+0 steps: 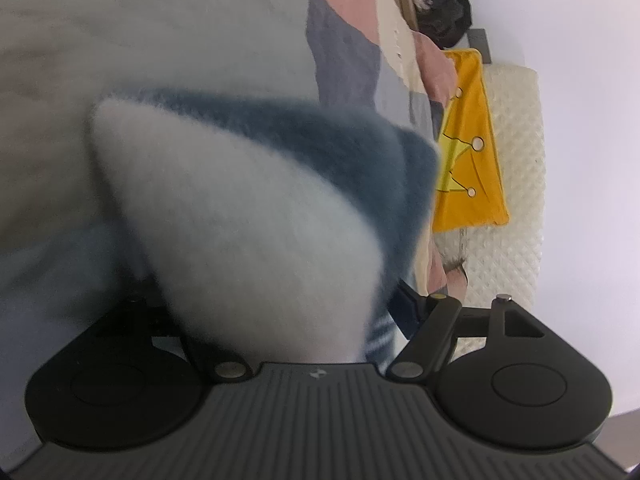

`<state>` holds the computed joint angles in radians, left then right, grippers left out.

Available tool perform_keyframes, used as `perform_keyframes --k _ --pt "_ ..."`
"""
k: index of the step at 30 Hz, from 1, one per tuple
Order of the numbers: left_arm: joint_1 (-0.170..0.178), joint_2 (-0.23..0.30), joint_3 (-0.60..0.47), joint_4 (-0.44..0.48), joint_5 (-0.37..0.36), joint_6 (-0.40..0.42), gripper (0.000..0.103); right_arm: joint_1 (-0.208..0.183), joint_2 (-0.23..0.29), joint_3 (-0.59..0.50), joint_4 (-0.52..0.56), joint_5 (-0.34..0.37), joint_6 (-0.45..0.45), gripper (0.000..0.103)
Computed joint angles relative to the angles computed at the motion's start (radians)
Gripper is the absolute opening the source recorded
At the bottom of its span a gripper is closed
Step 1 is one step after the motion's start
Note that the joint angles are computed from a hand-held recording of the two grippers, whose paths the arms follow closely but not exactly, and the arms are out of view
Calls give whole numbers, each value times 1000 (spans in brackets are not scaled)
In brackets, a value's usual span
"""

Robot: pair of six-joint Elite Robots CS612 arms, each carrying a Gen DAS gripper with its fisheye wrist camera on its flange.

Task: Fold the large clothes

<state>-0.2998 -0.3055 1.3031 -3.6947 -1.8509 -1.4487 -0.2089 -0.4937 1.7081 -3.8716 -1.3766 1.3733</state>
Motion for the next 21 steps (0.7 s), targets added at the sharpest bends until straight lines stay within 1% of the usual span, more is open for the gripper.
perform_keyframes --k 2,3,5,7,9,10,11,12,13,15,16,18,21 --pt "3 10 -26 23 -3 -15 76 -2 2 0 6 -13 9 90" --pt "3 11 -34 39 -4 -11 76 -4 7 -3 -2 -16 32 90" --pt "1 5 -37 66 8 20 75 -5 11 -8 -4 -20 31 90" --pt "-3 -1 -25 72 24 44 69 -2 15 -16 -3 -30 7 91" --pt "-2 -6 -14 74 25 46 61 1 15 -19 1 -39 0 91" --pt "-2 -7 -13 74 26 48 59 1 16 -21 1 -41 -2 88" --pt "-2 -8 -12 74 26 54 55 0 15 -22 7 -38 -13 74" --pt "-2 -11 -9 76 28 64 53 -2 16 -23 11 -29 -24 65" --pt "-3 -15 -6 83 31 79 51 -3 14 -23 17 -26 -28 60" --pt "-4 -30 -3 112 34 124 44 -4 5 -20 13 -27 -34 47" --pt "-3 -38 1 120 33 150 43 -3 2 -15 1 -29 -35 44" --pt "-1 -53 18 118 28 169 40 -3 -15 -4 -4 -26 -63 39" --pt "-2 -86 49 140 29 234 39 -8 -41 16 -12 -10 -100 36"
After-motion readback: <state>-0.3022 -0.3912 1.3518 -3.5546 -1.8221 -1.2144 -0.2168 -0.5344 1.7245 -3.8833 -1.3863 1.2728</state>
